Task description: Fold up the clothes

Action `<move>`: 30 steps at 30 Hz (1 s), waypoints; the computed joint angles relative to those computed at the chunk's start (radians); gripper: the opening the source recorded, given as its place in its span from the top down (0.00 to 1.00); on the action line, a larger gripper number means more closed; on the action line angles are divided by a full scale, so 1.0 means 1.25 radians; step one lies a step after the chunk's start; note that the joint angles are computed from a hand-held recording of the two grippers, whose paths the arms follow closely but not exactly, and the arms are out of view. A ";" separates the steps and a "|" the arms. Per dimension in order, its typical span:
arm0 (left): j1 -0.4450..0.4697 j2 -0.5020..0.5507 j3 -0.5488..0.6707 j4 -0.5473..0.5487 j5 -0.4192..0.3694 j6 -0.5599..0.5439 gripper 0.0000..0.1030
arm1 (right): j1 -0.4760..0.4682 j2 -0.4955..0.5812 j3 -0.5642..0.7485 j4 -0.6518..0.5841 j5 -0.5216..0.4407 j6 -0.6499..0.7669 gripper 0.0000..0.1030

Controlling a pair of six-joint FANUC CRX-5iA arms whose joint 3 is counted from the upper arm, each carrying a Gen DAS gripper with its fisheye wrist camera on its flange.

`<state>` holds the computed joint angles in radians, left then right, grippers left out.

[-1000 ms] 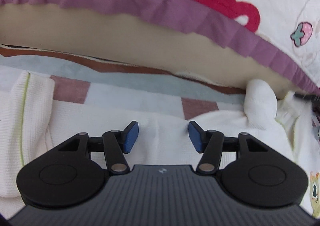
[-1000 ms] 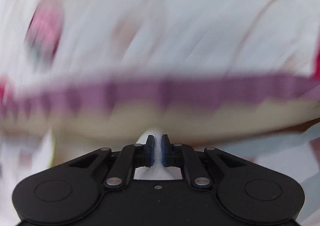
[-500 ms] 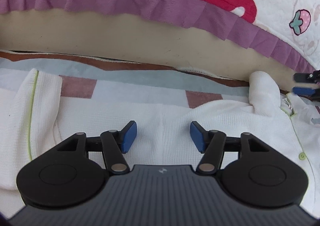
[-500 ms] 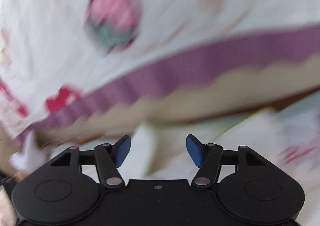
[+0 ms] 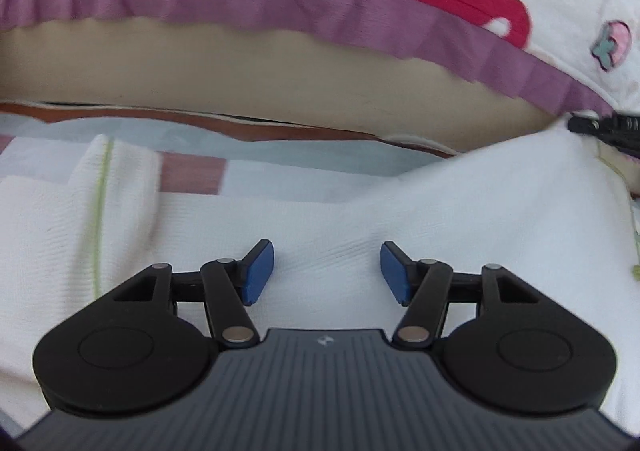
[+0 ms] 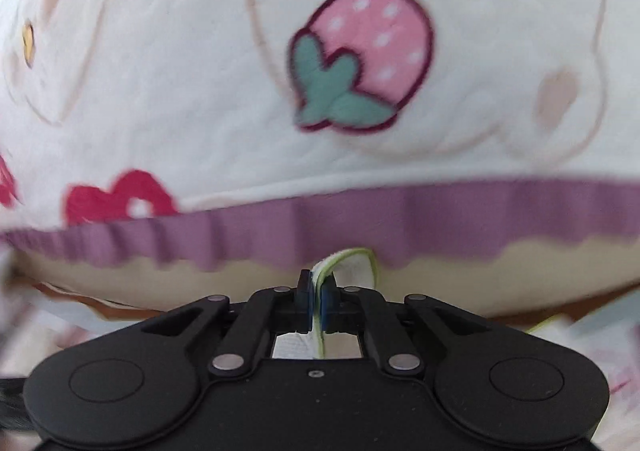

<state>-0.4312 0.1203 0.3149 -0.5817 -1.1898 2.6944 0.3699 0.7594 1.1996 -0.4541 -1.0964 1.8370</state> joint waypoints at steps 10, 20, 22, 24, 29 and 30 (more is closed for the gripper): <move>-0.053 0.041 0.073 -0.085 -0.164 -0.020 0.43 | 0.056 0.046 0.008 0.229 -0.010 -0.071 0.95; -0.078 0.036 0.145 -0.117 -0.388 0.026 0.34 | 0.012 -0.104 -0.105 0.103 -0.050 -0.263 0.60; -0.076 0.030 0.146 -0.120 -0.387 -0.014 0.33 | -0.018 -0.137 -0.117 -0.004 -0.121 -0.213 0.57; -0.070 0.019 0.132 -0.114 -0.359 -0.026 0.33 | -0.013 -0.175 -0.151 -0.072 -0.167 -0.198 0.56; -0.082 0.052 0.167 -0.168 -0.430 -0.034 0.32 | 0.023 -0.318 -0.345 -0.125 -0.175 -0.138 0.52; -0.075 0.046 0.159 -0.159 -0.424 -0.027 0.32 | 0.042 -0.334 -0.372 -0.100 -0.167 -0.119 0.52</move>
<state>-0.5250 0.1773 0.5131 -0.7808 -1.7195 2.6609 0.4229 0.3414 0.7350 -0.5791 -1.3046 1.6878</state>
